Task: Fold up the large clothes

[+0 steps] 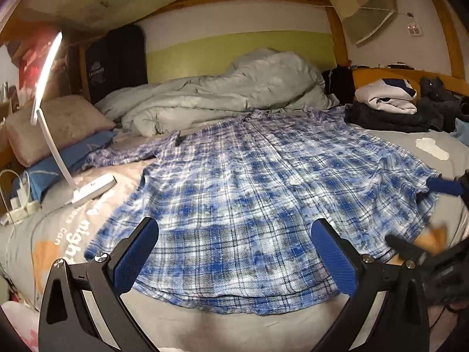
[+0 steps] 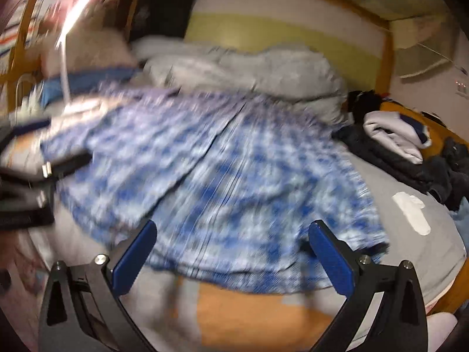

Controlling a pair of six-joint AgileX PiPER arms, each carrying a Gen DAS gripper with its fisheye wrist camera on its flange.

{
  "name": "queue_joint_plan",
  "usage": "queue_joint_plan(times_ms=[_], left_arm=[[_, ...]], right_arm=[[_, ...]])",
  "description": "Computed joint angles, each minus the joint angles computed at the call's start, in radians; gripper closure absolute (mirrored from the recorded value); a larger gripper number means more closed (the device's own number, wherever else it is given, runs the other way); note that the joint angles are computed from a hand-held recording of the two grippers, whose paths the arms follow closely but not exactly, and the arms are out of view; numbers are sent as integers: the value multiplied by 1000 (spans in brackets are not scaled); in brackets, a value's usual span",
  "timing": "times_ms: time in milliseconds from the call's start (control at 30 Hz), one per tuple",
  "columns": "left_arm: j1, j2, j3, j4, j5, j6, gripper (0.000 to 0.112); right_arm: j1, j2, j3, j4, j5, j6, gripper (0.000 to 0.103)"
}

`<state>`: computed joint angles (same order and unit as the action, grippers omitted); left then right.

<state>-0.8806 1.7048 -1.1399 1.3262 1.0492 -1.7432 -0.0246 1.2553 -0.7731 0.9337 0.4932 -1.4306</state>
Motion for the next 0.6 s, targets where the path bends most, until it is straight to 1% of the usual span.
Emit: queue_joint_plan(times_ms=[33,133,167,233,267,300,333,400,433,467,500,533,567,600], left_arm=[[1,-3,1,-2,-5,-1,9],[22,-15,-1,-36,-46,42,9],[30,0,-24,-66,-32,84,9],[51,58,-88,-148,43,190,9],[60,60,-79,-161,38,199,9],[78,45,-57,-181,-4,211,9],[101,25,-38,-221,-64,244,9],[128,-4,-2,-269,-159,296,9],[127,-6,8,-278,-184,317,9],[126,-2,14,-286,-205,344,9],[126,-1,20,-308,-244,396,9],[138,-1,21,-363,-303,475,9],[156,3,18,-440,-370,566,9],[162,17,7,-488,-402,616,9]], right_arm=[[34,-3,15,-53,-30,15,0],[104,-24,66,-137,-115,26,0],[120,-19,73,-190,-127,54,0],[139,-4,85,-284,-165,121,0],[143,7,76,-335,-171,170,0],[143,21,65,-386,-168,221,0],[140,36,52,-422,-161,264,0],[125,60,31,-456,-147,315,0],[117,70,19,-479,-149,343,0],[119,69,23,-501,-178,371,0],[122,68,29,-556,-223,433,0],[119,71,29,-600,-255,489,0],[106,79,15,-605,-252,505,0],[88,90,-4,-570,-226,481,0]])
